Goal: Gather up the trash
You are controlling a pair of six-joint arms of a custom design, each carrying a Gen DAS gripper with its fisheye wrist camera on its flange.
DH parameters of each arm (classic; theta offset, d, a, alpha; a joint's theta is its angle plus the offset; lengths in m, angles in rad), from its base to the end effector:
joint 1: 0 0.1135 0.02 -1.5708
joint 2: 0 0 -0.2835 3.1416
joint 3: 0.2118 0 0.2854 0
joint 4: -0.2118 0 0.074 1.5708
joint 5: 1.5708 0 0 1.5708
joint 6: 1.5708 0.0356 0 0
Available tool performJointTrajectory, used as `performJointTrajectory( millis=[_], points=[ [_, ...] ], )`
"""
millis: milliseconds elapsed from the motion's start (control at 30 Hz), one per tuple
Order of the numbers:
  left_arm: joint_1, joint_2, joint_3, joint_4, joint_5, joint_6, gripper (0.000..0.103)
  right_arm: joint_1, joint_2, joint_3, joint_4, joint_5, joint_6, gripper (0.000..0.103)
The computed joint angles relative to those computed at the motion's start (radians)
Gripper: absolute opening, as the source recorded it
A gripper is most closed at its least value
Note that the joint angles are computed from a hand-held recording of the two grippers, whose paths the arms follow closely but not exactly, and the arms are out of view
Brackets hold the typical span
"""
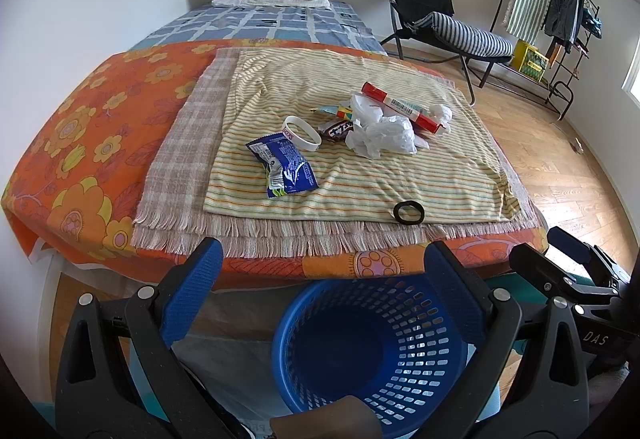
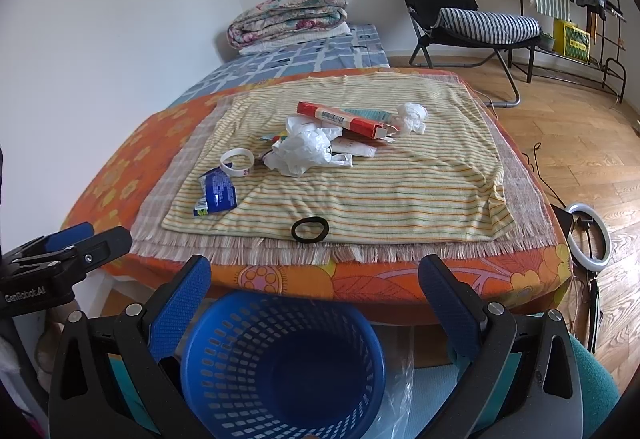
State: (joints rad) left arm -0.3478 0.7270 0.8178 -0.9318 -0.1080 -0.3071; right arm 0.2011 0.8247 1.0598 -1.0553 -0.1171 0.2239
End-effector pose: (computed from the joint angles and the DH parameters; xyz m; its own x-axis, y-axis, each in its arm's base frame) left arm 0.1457 -0.0487 0.3054 -0.7499 -0.0478 -0.6598 0.0468 0.9911 -0.1250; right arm 0.1555 0.0359 0.3651 -0.7600 0.0701 -0.6461 -0.1105 0.9658 0.2348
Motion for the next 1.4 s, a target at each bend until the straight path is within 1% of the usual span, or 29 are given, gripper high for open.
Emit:
performJointTrajectory(
  millis=[533, 767, 833, 933, 1067, 1167, 1267, 1400],
  points=[
    [0.001, 0.0, -0.001, 0.001, 0.002, -0.001, 0.102, -0.009, -0.001, -0.01, -0.009, -0.007, -0.01, 0.103],
    [-0.013, -0.012, -0.012, -0.011, -0.005, -0.016, 0.102, 0.004, 0.018, -0.009, -0.026, 0.013, -0.021, 0.103],
    [0.005, -0.017, -0.022, -0.015, 0.019, -0.005, 0.102, 0.006, 0.024, -0.009, -0.033, 0.018, -0.023, 0.103],
    [0.085, -0.008, -0.028, -0.013, 0.092, 0.046, 0.102, 0.009, 0.034, -0.008, -0.042, 0.021, -0.02, 0.103],
    [0.154, 0.02, -0.008, -0.031, 0.139, 0.105, 0.102, 0.008, 0.053, -0.003, -0.055, 0.031, -0.029, 0.103],
    [0.208, 0.045, 0.003, -0.041, 0.161, 0.162, 0.102, -0.017, 0.052, -0.01, -0.05, 0.005, -0.044, 0.103],
    [0.277, 0.104, 0.032, -0.056, 0.216, 0.239, 0.102, -0.038, 0.042, -0.024, -0.026, -0.004, -0.049, 0.103],
    [0.313, 0.169, 0.074, -0.033, 0.227, 0.309, 0.102, -0.058, 0.069, 0.001, -0.011, -0.033, -0.102, 0.103]
  ],
)
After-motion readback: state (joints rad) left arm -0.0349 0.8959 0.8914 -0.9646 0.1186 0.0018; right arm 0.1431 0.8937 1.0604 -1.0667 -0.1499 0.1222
